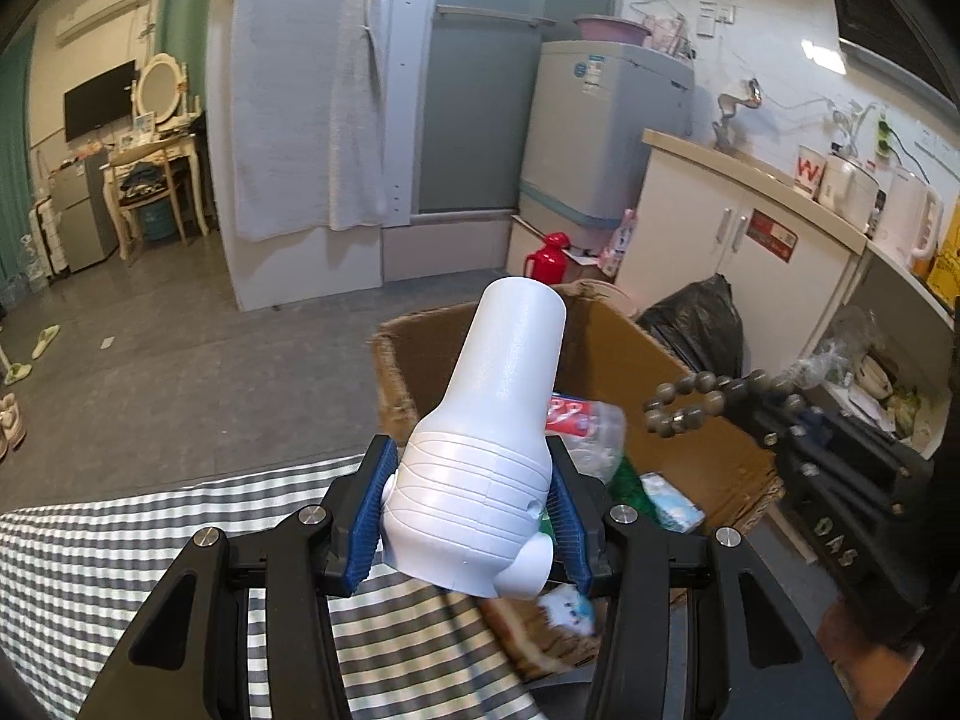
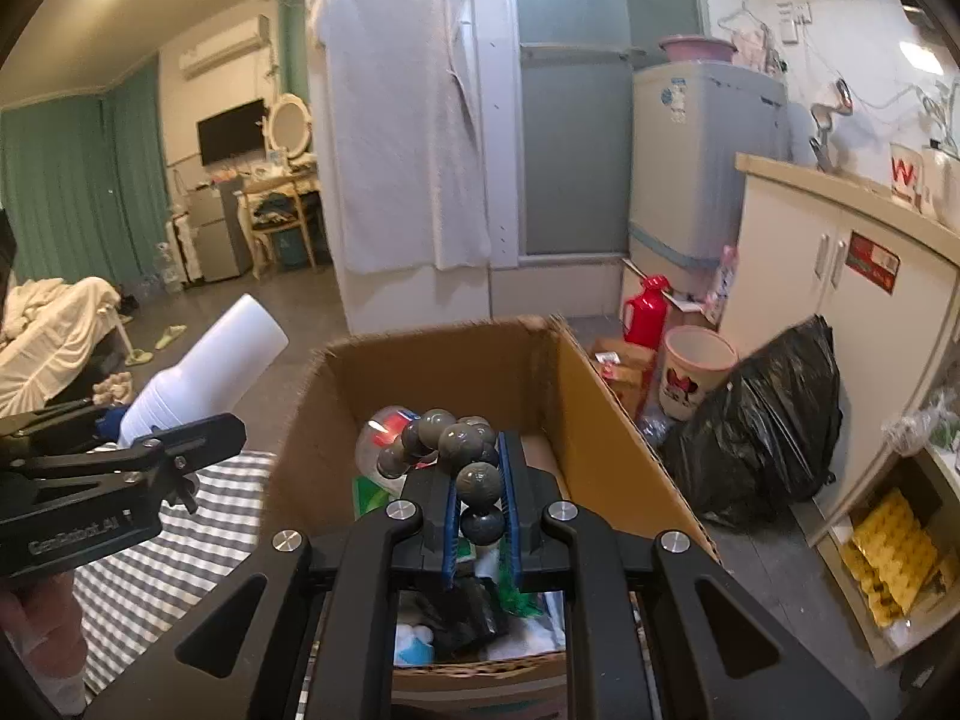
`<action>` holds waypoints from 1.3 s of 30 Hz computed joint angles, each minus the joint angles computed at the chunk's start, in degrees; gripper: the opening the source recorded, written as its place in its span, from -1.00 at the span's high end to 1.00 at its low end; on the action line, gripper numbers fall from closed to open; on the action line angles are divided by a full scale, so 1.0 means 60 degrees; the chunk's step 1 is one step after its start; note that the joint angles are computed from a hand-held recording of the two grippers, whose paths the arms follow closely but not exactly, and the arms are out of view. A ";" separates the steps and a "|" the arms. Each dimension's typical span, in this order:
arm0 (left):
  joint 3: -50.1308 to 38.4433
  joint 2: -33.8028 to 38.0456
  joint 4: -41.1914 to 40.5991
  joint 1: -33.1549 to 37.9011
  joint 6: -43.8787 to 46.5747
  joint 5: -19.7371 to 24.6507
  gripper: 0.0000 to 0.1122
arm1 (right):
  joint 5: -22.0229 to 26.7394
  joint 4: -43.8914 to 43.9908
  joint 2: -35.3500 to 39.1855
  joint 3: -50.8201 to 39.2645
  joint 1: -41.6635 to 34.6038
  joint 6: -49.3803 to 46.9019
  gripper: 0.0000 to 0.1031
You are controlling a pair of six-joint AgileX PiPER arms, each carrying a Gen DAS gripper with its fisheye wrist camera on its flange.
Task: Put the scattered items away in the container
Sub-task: 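Carry the bracelet and white bottle over the cardboard box and lower them, then open the right gripper to drop the bracelet while the left drops the white bottle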
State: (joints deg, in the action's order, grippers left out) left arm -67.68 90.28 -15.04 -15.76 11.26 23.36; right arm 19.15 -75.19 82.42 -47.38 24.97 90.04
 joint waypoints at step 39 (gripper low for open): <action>-0.2107 0.2727 0.1541 -0.1357 -0.1676 0.1038 -0.02 | -0.0210 0.3142 0.1057 -0.0444 -0.1261 -0.2758 0.11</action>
State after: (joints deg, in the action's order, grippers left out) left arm -80.33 106.64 -5.80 -23.90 1.20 29.59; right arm 17.89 -56.34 88.77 -50.05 17.40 73.50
